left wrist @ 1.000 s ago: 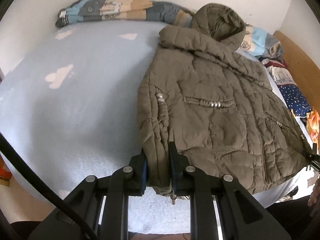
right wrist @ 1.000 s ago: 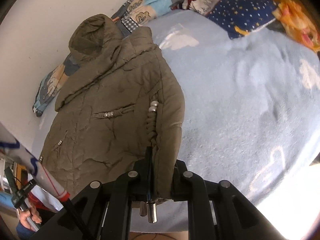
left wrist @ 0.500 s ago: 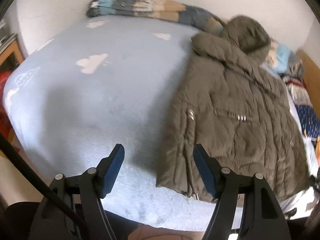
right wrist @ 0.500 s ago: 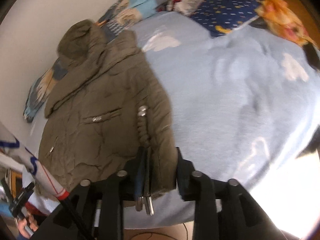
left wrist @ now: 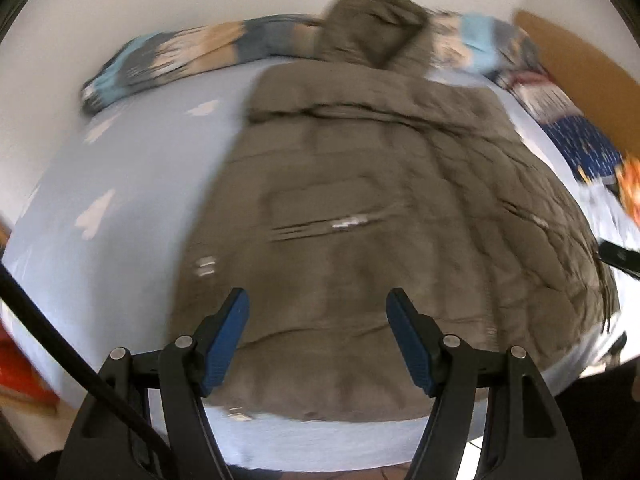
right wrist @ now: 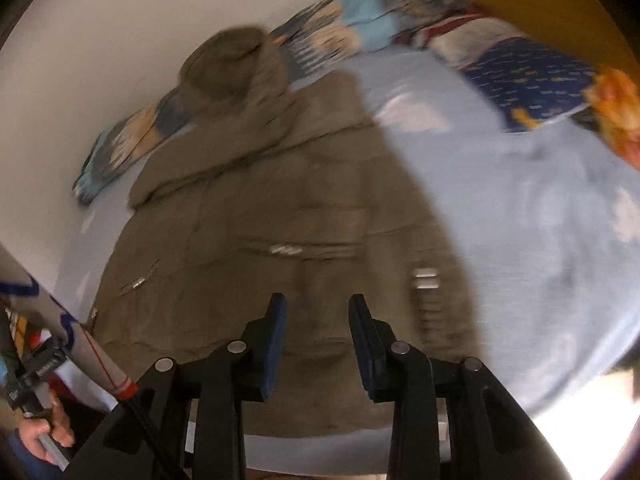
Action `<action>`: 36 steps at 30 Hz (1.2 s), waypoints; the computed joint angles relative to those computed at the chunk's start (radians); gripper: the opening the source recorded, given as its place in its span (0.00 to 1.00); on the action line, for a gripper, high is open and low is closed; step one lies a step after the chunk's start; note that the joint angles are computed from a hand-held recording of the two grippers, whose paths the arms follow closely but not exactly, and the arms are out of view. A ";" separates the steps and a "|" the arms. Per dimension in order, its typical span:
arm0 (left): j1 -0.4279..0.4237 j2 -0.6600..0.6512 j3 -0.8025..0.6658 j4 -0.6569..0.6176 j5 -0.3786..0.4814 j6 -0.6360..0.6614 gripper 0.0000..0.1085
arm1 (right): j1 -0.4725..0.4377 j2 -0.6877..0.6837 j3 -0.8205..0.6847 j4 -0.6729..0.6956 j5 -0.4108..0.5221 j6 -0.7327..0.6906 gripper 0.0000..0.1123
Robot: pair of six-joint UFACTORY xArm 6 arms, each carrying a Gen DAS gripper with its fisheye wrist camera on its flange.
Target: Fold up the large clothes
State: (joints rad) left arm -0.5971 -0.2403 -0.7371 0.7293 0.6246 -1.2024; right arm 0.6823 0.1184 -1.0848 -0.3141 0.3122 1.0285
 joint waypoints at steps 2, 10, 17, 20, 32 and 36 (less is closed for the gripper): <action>-0.028 0.084 -0.067 0.055 0.026 -0.005 0.65 | 0.024 0.077 -0.078 0.109 -0.002 -0.101 0.38; -0.018 0.313 -0.178 0.018 0.008 0.038 0.66 | 0.058 0.236 -0.241 0.216 0.107 -0.249 0.49; -0.027 0.279 -0.148 0.135 0.001 -0.076 0.67 | 0.063 0.283 -0.288 0.286 0.162 -0.303 0.57; -0.062 0.260 -0.160 0.268 0.070 -0.164 0.67 | 0.072 0.259 -0.269 0.180 0.090 -0.236 0.57; -0.075 0.214 -0.163 0.397 0.132 -0.271 0.67 | 0.122 0.295 -0.365 -0.189 0.102 -0.112 0.57; -0.079 0.213 -0.165 0.419 0.141 -0.296 0.67 | 0.125 0.308 -0.385 -0.230 0.106 -0.108 0.57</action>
